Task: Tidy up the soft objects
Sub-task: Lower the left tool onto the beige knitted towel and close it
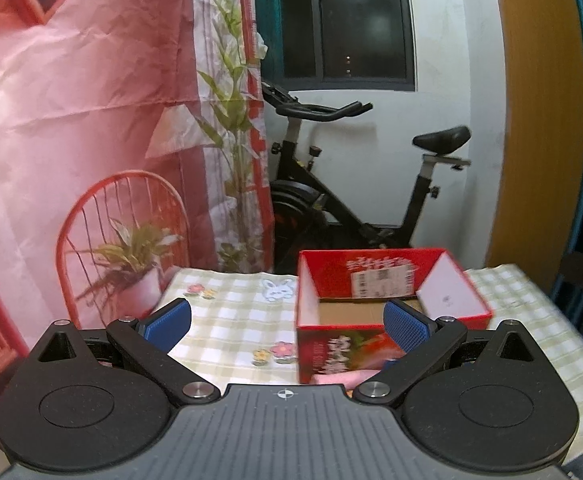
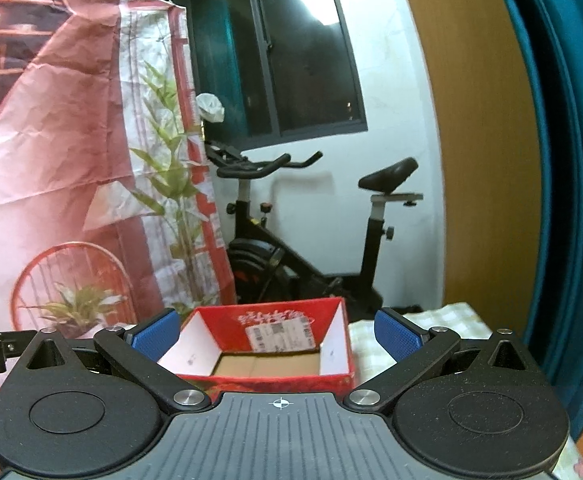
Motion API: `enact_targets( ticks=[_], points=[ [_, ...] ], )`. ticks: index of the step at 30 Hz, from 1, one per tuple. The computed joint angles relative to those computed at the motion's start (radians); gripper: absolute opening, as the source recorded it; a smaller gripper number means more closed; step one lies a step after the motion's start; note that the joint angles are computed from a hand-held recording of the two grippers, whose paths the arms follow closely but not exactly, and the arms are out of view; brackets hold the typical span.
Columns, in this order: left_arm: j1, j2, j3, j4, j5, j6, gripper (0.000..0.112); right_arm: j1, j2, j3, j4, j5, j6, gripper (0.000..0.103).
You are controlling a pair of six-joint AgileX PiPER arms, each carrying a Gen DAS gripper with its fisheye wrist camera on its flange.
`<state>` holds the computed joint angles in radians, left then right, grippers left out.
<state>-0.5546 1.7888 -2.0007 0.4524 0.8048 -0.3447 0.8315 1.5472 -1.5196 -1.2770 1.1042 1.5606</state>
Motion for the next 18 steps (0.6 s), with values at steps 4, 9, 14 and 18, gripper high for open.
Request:
enact_targets(
  ticks=[4,9,14,18],
  points=[
    [0.013,0.083,-0.081,-0.024,0.018,0.05,0.103,-0.064,0.015,0.023,0.025,-0.088,-0.002,0.103],
    [0.082,0.195,-0.22,-0.274,0.036,0.213,0.103,-0.178,0.072,-0.019,0.168,-0.205,-0.084,0.103],
    [0.088,0.335,-0.406,-0.348,0.128,0.252,0.102,-0.199,0.166,-0.07,0.209,-0.183,-0.131,0.103],
    [0.095,0.314,-0.32,-0.396,0.109,0.271,0.102,-0.192,0.146,0.011,0.213,-0.244,-0.094,0.103]
  ],
)
